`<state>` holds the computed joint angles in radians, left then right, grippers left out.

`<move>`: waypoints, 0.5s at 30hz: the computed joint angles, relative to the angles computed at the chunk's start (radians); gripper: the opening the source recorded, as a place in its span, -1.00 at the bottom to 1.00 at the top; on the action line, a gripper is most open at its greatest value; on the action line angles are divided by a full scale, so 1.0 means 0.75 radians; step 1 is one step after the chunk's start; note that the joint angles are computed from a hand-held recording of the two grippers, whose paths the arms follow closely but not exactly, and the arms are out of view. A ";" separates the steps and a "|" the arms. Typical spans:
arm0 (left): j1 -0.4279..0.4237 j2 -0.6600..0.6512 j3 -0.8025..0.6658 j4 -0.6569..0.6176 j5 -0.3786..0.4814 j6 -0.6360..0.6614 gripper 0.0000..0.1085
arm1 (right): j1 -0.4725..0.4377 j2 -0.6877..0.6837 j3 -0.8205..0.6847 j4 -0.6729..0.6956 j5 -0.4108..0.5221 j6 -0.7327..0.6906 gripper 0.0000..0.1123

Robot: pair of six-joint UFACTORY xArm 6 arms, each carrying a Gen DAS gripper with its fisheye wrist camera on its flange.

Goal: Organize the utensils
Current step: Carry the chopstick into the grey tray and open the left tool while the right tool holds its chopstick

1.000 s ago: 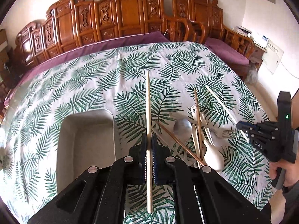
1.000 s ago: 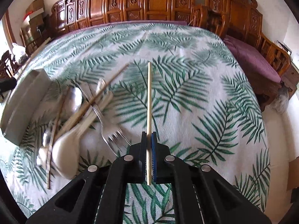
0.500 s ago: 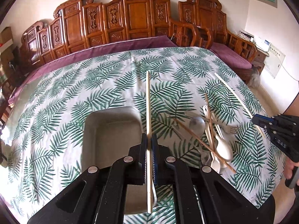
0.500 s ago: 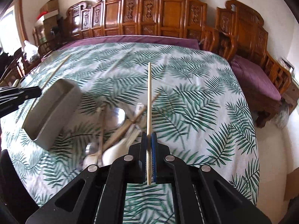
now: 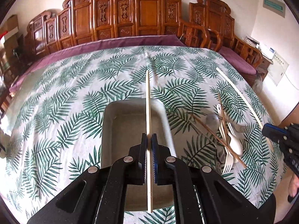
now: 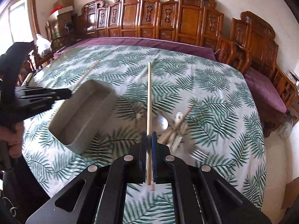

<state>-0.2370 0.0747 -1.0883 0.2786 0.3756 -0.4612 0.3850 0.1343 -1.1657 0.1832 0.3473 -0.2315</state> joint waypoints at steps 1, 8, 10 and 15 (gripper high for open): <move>0.008 0.004 0.003 -0.018 -0.002 0.013 -0.92 | 0.010 0.003 -0.005 -0.004 0.003 0.007 -0.90; 0.043 0.021 0.021 -0.094 -0.036 0.082 -0.92 | 0.107 0.049 -0.058 -0.052 0.021 0.096 -0.90; 0.050 0.020 0.028 -0.128 -0.046 0.112 -0.91 | 0.128 0.066 -0.073 -0.072 0.027 0.123 -0.90; 0.067 -0.017 0.069 -0.184 -0.068 0.167 -0.81 | 0.163 0.110 -0.114 -0.087 0.037 0.172 -0.90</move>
